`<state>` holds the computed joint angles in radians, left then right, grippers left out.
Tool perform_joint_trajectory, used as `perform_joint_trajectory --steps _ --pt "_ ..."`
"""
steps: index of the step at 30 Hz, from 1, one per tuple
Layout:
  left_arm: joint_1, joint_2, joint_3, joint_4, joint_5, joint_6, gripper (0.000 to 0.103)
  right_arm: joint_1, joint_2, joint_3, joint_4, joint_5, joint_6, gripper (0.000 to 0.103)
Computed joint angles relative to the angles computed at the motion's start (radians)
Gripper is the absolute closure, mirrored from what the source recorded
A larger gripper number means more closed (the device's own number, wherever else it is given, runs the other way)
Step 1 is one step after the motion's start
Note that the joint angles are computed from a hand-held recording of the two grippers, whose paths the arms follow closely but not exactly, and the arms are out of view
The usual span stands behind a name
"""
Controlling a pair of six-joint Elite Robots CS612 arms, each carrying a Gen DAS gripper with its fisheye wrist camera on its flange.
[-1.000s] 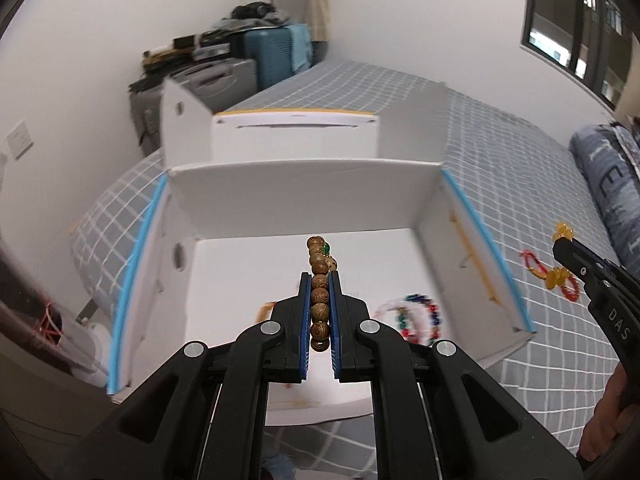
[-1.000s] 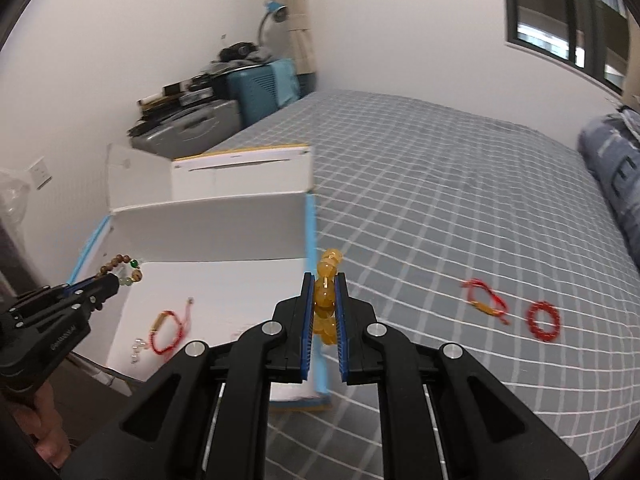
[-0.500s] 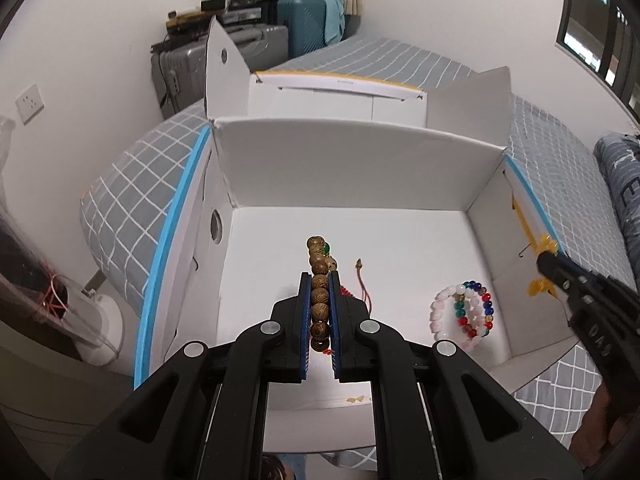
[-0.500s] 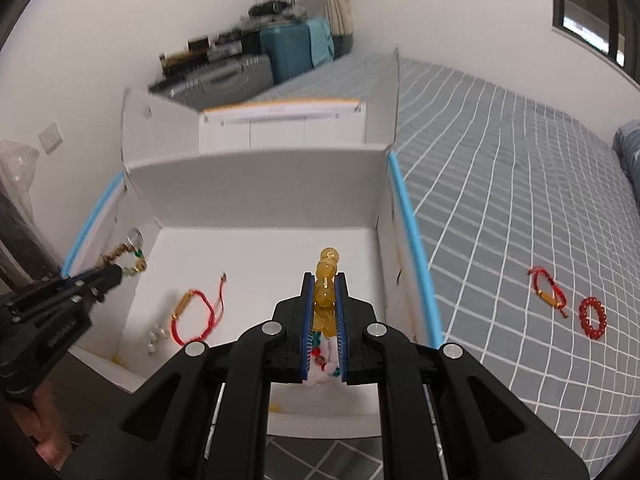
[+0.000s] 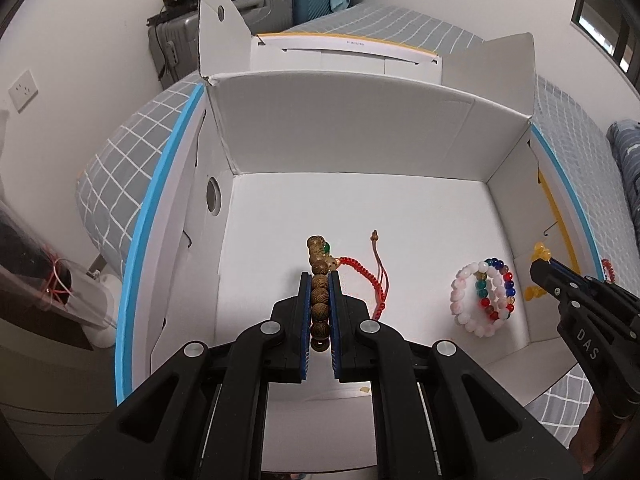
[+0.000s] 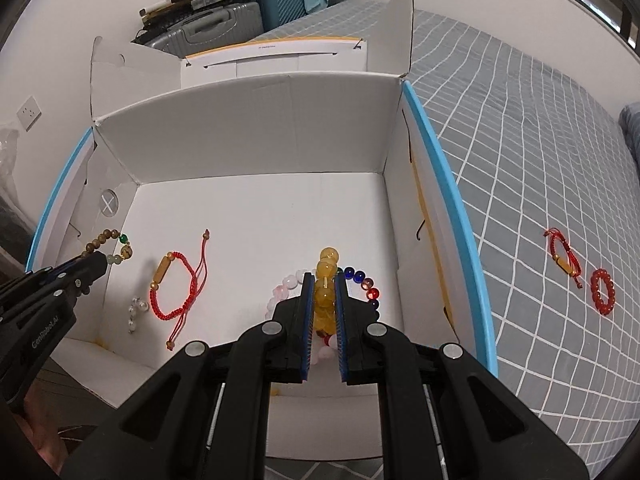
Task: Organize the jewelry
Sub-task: 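Carry the wooden bead and amber bracelets into the white box and open both tools, then withdraw both tools from the box toward the red bracelets on the bed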
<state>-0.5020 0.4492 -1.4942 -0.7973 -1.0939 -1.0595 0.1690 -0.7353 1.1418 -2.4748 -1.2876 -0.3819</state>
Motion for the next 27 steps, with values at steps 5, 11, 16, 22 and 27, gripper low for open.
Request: perform_joint_trajectory --steps 5,11,16,22,27 --pt "-0.001 -0.002 0.003 0.008 0.004 0.002 0.095 0.002 0.001 0.001 -0.002 -0.005 -0.007 0.094" --pt "-0.003 -0.005 0.002 0.019 0.014 -0.006 0.087 0.004 -0.002 0.005 -0.007 0.002 -0.024 0.093" --pt "-0.012 -0.003 -0.008 0.017 0.06 -0.014 0.046 0.0 -0.012 0.019 -0.026 0.032 -0.025 0.08" --pt "-0.019 -0.001 -0.023 0.02 0.101 -0.028 0.02 -0.01 -0.031 0.05 -0.1 0.071 -0.004 0.04" --pt "-0.025 0.003 -0.031 0.002 0.13 -0.024 0.007 -0.019 -0.043 0.074 -0.186 0.076 0.029 0.017"
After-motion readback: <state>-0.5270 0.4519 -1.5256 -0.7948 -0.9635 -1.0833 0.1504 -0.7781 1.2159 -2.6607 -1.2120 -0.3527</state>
